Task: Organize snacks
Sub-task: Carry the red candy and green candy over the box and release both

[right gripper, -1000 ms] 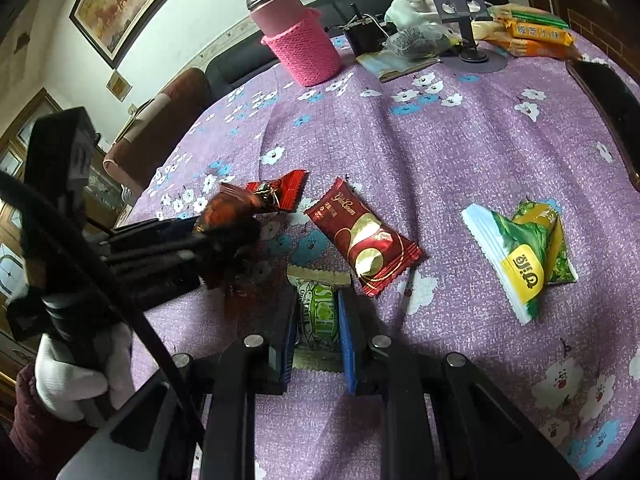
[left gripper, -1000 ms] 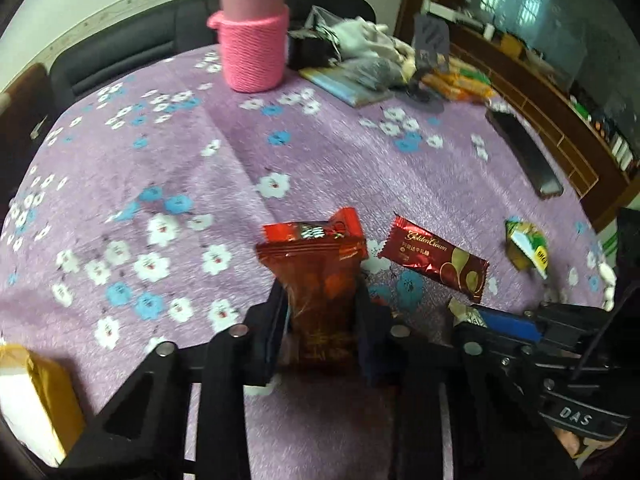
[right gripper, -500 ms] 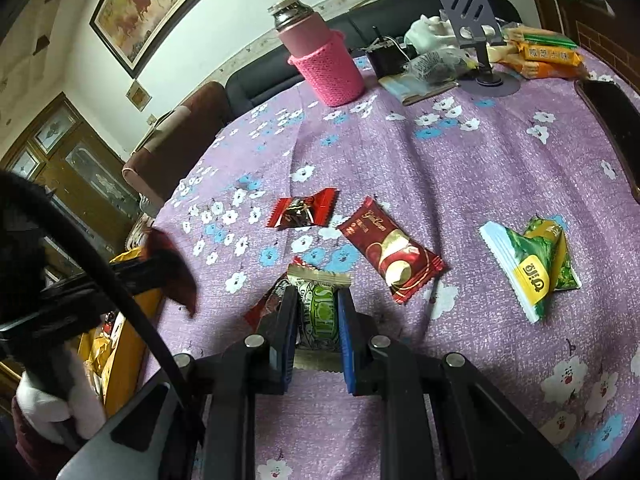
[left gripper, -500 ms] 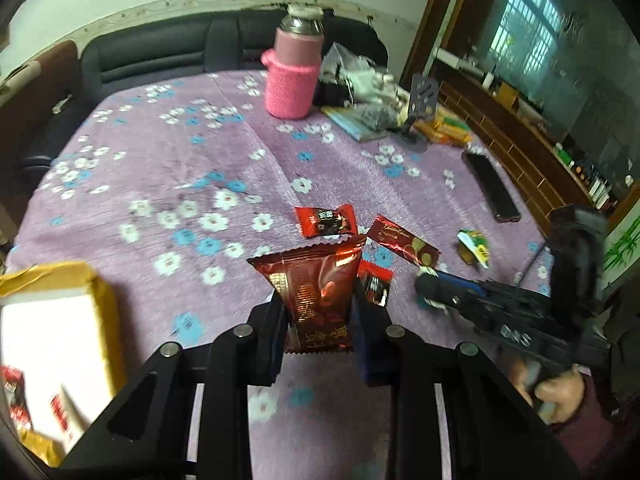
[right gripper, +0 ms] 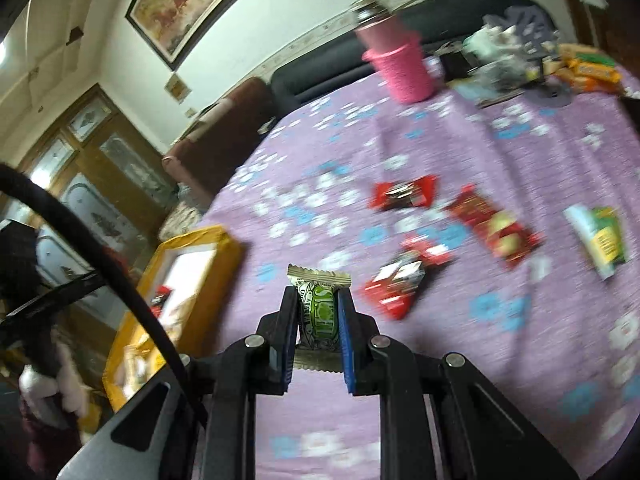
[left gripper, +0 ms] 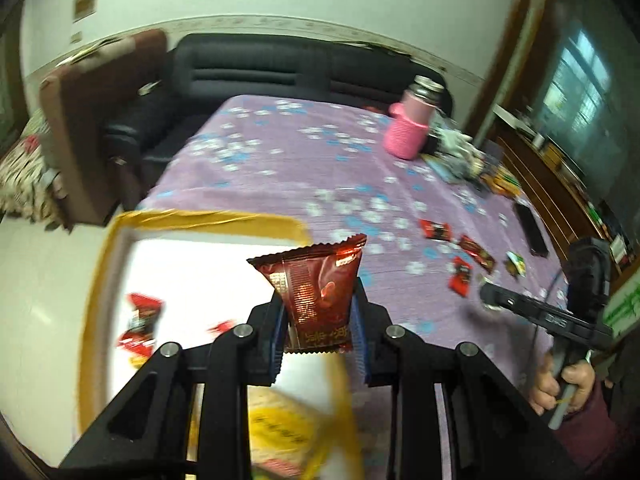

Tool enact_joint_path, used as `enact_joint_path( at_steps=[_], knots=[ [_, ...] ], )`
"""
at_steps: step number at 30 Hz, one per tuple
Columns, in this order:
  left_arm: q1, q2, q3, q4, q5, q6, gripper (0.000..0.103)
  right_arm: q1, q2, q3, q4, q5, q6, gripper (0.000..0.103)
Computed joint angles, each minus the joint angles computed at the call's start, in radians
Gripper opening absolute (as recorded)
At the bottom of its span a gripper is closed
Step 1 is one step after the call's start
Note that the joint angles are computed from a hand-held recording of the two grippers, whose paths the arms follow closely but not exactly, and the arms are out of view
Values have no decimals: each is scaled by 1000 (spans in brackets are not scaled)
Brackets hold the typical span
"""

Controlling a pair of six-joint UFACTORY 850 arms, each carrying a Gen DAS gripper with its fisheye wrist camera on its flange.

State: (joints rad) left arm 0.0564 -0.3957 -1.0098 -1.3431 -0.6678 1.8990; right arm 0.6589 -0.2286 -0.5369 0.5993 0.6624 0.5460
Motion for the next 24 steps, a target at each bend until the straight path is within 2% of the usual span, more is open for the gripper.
enact_joint_path(
  at_steps=[6,12,17,20,23,24],
  knots=[
    [52,-98,-93,41,27,-94,30,2,-88,-185,-124,-117,10,17],
    [51,-203,-203,130,49,-261,30,14,-214,-404,-173,-257,-83,17],
    [36,-253,-256,197,67,-353,30,24,-324,-557,-20,-371,-307,17],
    [30,-267,-269,222,77,-382,30,25,-370,-608,80,-410,-427,17],
    [32,-278,-282,227,69,-400,39,24,-398,-637,184,-432,-538,17],
    [36,-278,-282,220,61,-397,46,25,-406,-644,187,-435,-537,17]
  ],
)
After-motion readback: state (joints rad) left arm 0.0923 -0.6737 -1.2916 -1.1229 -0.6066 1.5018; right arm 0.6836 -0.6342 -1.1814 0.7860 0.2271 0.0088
